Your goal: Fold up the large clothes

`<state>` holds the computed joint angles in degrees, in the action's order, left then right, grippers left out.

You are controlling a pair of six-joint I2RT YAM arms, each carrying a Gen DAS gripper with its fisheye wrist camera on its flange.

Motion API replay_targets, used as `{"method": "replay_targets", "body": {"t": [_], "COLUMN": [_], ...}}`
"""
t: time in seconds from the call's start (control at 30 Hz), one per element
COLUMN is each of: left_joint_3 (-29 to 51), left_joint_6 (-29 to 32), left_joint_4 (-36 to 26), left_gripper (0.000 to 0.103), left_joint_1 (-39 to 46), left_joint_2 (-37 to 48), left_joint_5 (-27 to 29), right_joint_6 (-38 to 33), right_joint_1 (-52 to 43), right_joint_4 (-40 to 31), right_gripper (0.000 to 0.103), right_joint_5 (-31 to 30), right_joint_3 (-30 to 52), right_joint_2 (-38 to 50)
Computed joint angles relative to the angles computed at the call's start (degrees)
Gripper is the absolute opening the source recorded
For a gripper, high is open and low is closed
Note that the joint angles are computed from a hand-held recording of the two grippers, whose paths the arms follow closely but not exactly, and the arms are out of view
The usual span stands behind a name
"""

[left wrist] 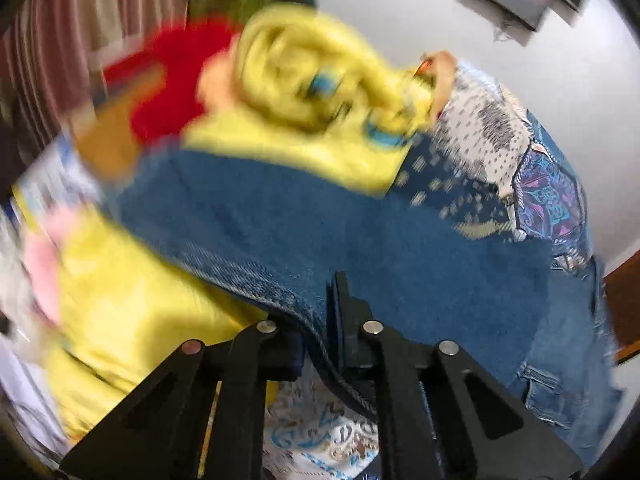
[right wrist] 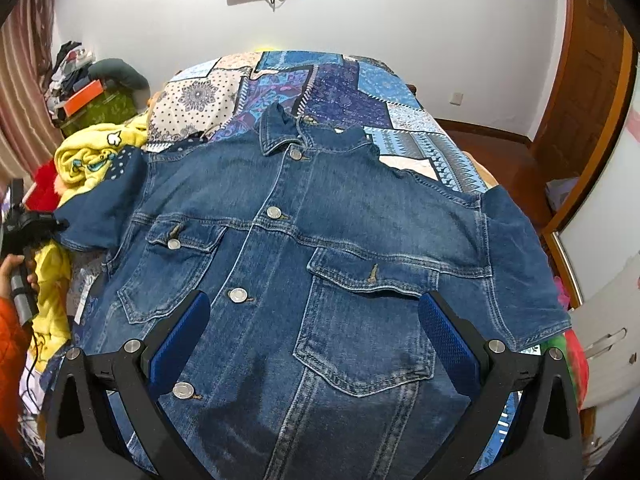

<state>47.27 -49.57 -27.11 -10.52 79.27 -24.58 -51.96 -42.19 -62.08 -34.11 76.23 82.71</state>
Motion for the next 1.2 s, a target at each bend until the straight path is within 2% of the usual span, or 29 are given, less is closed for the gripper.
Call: {"method": "replay_targets", "body": {"t": [0.1, 0.2, 0.37, 0.5, 0.6, 0.83, 0.97, 1.07, 1.13, 1.2], "left_joint_3": [8.2, 16.8, 29.5, 38.6, 46.0, 56.5, 58.8, 54.4, 50.0, 44.0], "left_joint_6": [1.2, 4.4, 10.9, 15.7, 17.1, 14.4, 13.2, 11.3, 10.0, 7.7], "left_joint_4": [-5.9, -9.0, -10.2, -9.6, -10.8, -15.1, -18.2, -15.7, -12.6, -9.7], "left_gripper": [0.007, 0.007, 0.006, 0.006, 0.006, 0.006, 0.008, 0.028, 0.059, 0.071], "left_joint_1": [-6.1, -12.2, -23.2, -29.3, -32.8, -36.3, -37.4, -37.6, -37.3, -38.1], "left_joint_2": [1.0, 3.9, 12.8, 22.9, 31.4, 45.2, 48.6, 45.6, 42.1, 37.0], "left_joint_5": [-8.6, -14.4, -18.2, -14.5, -9.2, 1.3, 3.4, 6.2, 8.9, 7.6], "right_joint_6": [-0.9, -1.9, -3.7, -6.3, -8.1, -9.6, -9.9, -10.4, -10.2, -10.2], "right_joint_1": [-1.6, -3.1, -6.0, -8.6, -10.3, -13.7, -15.0, -15.0, -14.7, -14.5], "right_joint_4": [-1.8, -3.2, -5.3, -8.8, -10.1, -14.0, -13.6, -13.7, -13.0, -12.4], "right_gripper": [0.103, 0.103, 0.103, 0.103, 0.103, 0.103, 0.103, 0.103, 0.103, 0.103], "right_joint_5": [-1.8, -3.3, -6.0, -8.3, -9.4, -10.8, -11.6, -10.9, -10.3, -9.9], "right_joint_3": [1.7, 3.3, 5.8, 9.1, 10.7, 16.8, 17.3, 17.6, 17.1, 16.5], "right_joint_2": [0.9, 1.8, 3.2, 5.6, 7.0, 12.8, 13.7, 14.2, 14.0, 13.8]}}
